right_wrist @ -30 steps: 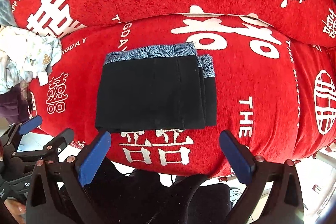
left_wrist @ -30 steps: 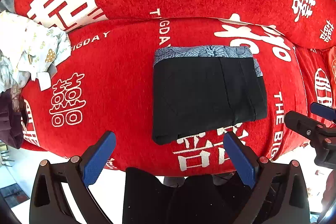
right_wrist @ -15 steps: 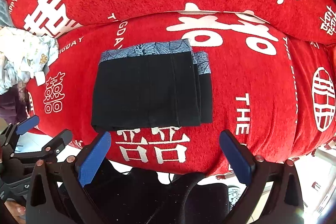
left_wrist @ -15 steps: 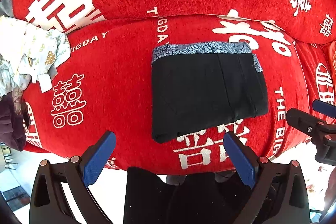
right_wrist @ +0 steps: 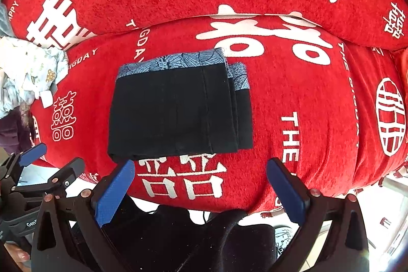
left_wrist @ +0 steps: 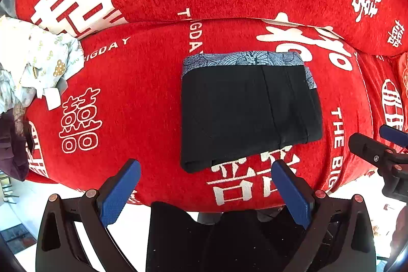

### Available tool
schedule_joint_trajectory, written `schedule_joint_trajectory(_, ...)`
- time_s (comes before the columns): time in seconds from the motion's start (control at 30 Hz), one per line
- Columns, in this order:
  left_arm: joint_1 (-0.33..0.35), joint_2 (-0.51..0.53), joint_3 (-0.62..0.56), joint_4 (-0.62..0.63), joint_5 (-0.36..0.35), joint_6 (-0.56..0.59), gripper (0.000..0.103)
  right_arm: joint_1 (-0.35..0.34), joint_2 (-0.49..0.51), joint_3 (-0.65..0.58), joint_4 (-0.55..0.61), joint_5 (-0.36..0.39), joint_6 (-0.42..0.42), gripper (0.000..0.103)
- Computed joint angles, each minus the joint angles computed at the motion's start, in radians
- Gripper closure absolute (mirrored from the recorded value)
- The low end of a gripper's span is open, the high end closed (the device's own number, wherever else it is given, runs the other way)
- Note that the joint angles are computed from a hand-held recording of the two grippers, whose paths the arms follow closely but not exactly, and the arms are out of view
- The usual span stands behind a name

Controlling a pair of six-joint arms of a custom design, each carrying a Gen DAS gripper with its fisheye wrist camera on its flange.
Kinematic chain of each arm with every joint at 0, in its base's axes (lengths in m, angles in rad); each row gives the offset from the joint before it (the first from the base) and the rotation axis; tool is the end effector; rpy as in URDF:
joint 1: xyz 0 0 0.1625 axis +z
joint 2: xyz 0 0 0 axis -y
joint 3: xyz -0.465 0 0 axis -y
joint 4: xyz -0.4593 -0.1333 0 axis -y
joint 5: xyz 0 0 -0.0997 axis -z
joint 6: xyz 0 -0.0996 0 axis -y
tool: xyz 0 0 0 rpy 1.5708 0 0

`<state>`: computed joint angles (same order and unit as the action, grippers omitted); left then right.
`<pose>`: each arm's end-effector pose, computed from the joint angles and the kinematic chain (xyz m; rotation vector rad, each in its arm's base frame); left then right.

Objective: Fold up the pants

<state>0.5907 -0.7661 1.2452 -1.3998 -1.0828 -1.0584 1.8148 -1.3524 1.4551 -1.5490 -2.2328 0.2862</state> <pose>-0.5383 -0.5777 0.1428 0.1048 2.3497 -0.0831 0.2262 -0.6102 0.4790 0.0008 -2.4712 0.0738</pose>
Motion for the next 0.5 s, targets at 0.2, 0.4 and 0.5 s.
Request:
schedule_joint_trajectory(0.2,-0.002,0.005,-0.004,0.003,0.004,-0.011,0.000,0.001,-0.002,0.003,-0.002,0.000,0.003,0.000)
schedule_joint_trajectory(0.4,0.000,0.004,-0.004,0.011,0.003,-0.017,0.000,0.002,-0.001,0.002,0.002,-0.004,0.000,0.000)
schedule_joint_trajectory(0.5,-0.002,0.005,-0.006,0.020,0.009,-0.019,0.000,-0.001,0.001,-0.003,0.003,-0.009,-0.014,0.000)
